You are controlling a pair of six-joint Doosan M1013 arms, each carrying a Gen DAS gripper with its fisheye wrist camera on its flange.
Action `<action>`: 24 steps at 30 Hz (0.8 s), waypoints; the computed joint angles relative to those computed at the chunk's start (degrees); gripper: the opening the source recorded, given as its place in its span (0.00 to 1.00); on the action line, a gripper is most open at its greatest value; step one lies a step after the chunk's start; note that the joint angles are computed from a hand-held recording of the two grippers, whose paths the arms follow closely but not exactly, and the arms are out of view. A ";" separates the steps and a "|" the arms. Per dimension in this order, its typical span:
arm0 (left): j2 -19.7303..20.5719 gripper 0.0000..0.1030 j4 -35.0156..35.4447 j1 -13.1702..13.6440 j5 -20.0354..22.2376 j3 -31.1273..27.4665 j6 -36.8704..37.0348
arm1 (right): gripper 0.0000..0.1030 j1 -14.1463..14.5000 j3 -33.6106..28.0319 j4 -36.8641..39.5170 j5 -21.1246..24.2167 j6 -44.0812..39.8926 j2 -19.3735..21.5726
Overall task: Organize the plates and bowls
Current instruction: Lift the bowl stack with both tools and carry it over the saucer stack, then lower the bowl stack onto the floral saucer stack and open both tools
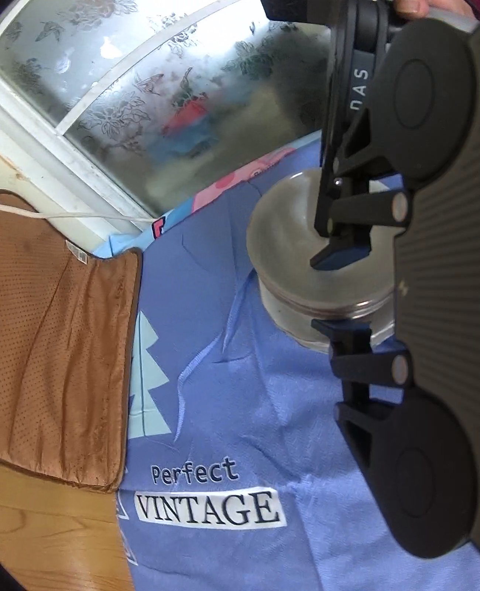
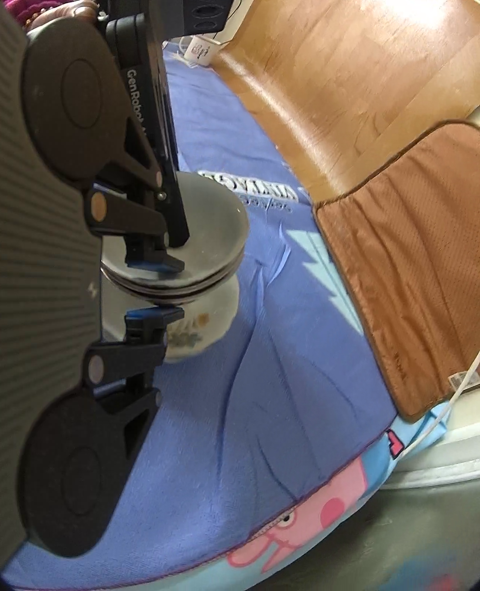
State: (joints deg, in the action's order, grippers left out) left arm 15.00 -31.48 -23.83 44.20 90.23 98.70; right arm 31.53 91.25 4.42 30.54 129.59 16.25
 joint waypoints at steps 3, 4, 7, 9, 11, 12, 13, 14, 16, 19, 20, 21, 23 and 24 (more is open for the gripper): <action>-0.71 0.34 3.59 -0.70 -2.72 0.25 -1.34 | 0.25 -0.07 0.47 -1.88 -1.93 2.35 0.08; -1.27 0.37 4.27 -0.88 -3.90 0.63 -1.25 | 0.27 0.12 0.62 -4.26 -2.59 4.51 -0.01; -3.18 0.41 7.49 -1.60 -7.91 2.09 -1.40 | 0.33 0.97 1.53 -14.09 -4.81 11.50 -0.73; -4.31 0.41 10.27 -2.10 -10.24 3.03 -2.65 | 0.32 1.86 2.44 -22.31 -5.97 18.08 -1.46; -5.62 0.42 11.89 -2.35 -12.51 4.32 -3.21 | 0.32 3.11 3.70 -34.01 -7.05 28.13 -2.37; -6.34 0.43 12.76 -2.49 -13.86 5.18 -3.48 | 0.32 3.82 4.49 -40.31 -7.65 33.36 -2.95; -7.09 0.45 14.21 -2.72 -15.41 6.15 -4.10 | 0.32 4.33 5.28 -45.27 -8.29 37.33 -3.51; -7.62 0.46 16.10 -3.01 -16.74 6.79 -5.19 | 0.32 5.13 6.18 -51.88 -8.76 42.97 -4.10; -9.30 0.49 22.31 -3.87 -20.52 9.12 -8.90 | 0.32 6.90 8.00 -65.62 -8.53 55.06 -5.10; -11.48 0.51 30.68 -4.76 -24.48 12.39 -14.13 | 0.33 9.50 10.62 -82.09 -6.64 70.65 -5.95; -12.07 0.51 33.32 -5.00 -25.35 13.32 -15.99 | 0.33 10.22 11.13 -85.12 -5.93 74.11 -5.98; -12.62 0.51 35.20 -5.12 -26.03 14.16 -17.23 | 0.33 11.03 11.87 -88.42 -5.07 78.53 -6.03; -13.69 0.53 41.29 -5.56 -27.38 15.98 -22.06 | 0.33 12.53 12.90 -93.11 -2.91 86.36 -5.79; -14.09 0.54 43.67 -5.68 -27.82 16.69 -23.97 | 0.33 13.36 13.14 -94.62 -1.28 89.70 -5.43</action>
